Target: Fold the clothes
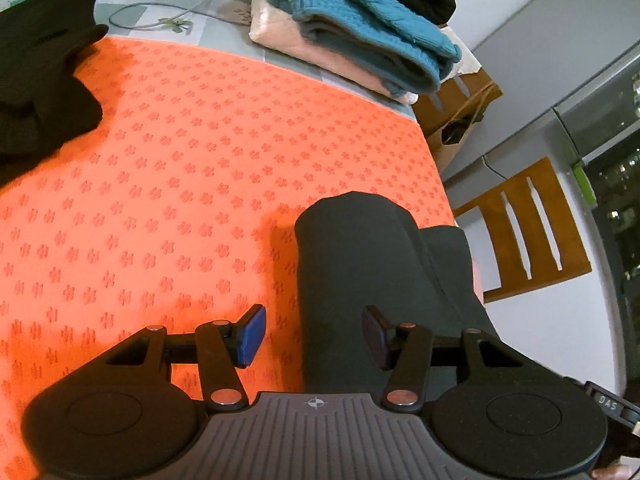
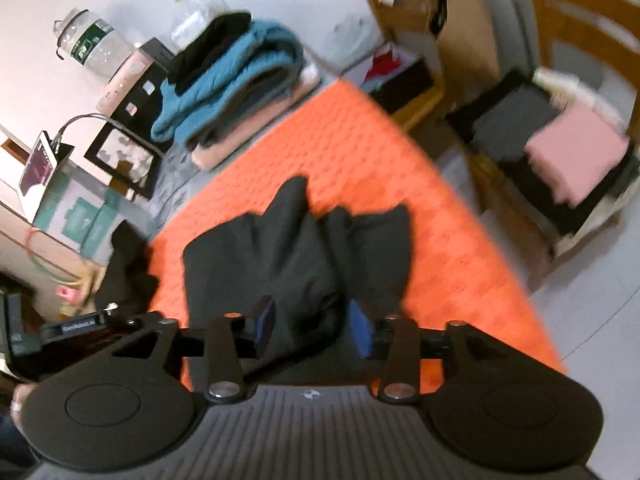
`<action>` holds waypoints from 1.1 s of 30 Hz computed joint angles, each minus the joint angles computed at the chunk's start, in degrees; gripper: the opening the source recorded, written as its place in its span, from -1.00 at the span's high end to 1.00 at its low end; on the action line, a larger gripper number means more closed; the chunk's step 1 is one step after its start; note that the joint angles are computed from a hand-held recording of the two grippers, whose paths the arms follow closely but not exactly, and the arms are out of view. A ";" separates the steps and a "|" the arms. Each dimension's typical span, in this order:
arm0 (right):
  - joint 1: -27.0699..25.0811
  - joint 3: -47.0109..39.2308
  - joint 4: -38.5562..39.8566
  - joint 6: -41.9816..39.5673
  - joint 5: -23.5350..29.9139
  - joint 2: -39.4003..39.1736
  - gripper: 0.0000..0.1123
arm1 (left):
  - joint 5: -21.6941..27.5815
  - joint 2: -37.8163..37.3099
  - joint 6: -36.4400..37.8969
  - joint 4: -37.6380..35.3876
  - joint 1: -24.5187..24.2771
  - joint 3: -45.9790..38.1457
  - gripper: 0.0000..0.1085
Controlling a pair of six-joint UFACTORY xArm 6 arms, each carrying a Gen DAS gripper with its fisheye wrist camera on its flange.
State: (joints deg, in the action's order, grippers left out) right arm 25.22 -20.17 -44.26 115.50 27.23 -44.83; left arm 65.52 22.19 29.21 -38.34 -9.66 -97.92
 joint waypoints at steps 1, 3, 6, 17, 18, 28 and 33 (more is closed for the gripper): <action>-0.71 0.06 -0.01 1.14 -1.99 1.26 0.01 | -0.09 -0.27 0.02 -0.19 0.09 0.39 -0.01; -2.39 0.33 -1.66 5.42 -6.42 3.85 -0.01 | 0.03 -0.43 0.17 -0.39 0.22 0.59 -0.02; -4.59 -0.38 -8.09 16.45 -10.27 7.83 -0.03 | 0.25 -0.53 0.66 -0.57 0.31 0.65 -0.02; -0.35 -4.24 -19.97 31.74 -0.56 7.14 0.62 | 0.42 -0.46 2.33 -0.25 -0.19 0.41 -0.02; 1.77 -4.27 -18.68 30.48 2.82 5.68 0.62 | 0.36 -0.43 2.33 -0.27 -0.38 0.37 -0.02; 4.13 1.76 -12.41 29.89 3.04 3.69 0.49 | -2.12 -1.53 9.24 -0.11 -4.71 2.06 0.11; 6.38 -0.16 -7.13 16.50 10.67 -0.16 0.43 | -3.79 -2.50 13.43 1.39 -7.04 4.16 0.17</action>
State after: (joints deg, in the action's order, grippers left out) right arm 31.60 -20.33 -51.38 132.00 37.90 -44.99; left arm 61.73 19.68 42.64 -36.95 -16.70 -93.76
